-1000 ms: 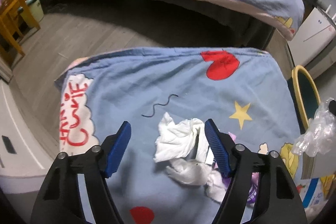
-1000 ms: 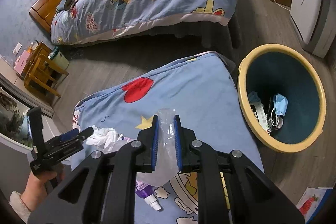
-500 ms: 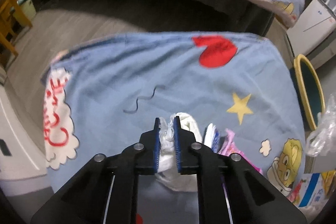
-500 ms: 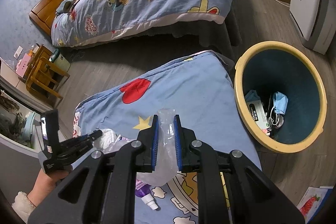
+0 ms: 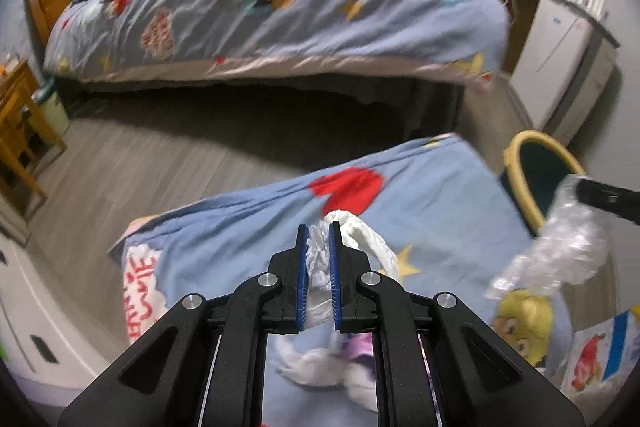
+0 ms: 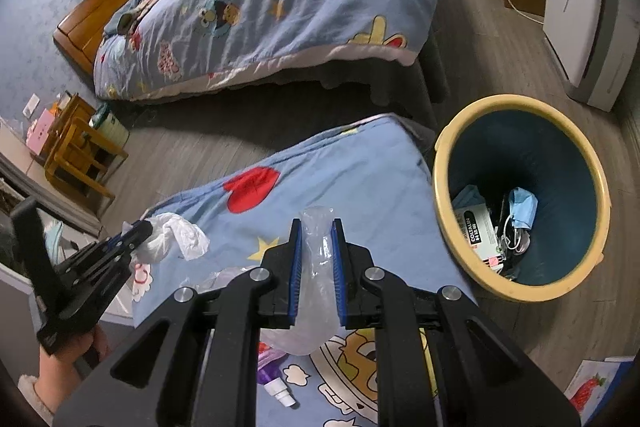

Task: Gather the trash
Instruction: 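Carry the tissue and plastic bag over the bin and open both tools to drop them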

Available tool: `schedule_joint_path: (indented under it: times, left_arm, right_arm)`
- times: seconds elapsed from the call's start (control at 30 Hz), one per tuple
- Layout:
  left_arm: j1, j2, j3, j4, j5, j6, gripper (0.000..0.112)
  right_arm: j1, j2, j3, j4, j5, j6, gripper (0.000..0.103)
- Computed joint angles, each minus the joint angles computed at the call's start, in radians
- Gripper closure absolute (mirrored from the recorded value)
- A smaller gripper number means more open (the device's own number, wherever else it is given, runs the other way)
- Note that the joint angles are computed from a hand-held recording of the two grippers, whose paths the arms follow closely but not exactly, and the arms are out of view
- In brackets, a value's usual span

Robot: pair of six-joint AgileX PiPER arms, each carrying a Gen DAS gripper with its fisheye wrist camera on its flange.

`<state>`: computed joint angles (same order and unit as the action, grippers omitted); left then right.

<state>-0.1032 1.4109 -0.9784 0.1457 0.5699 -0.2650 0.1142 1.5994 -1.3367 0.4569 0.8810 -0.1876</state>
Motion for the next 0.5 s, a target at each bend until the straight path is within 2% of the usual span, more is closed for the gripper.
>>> schedule_joint_path:
  times: [0.27,0.5]
  left_arm:
    - [-0.097,-0.015,-0.036,0.008,0.008,-0.048,0.102]
    - [-0.198,-0.006,-0.074,0.047,0.018,-0.111,0.102]
  right_arm:
    - [-0.081,-0.004,-0.056,0.071,0.032,-0.081,0.09]
    - [-0.207,0.016,-0.138,0.089,0.062,-0.154,0.09]
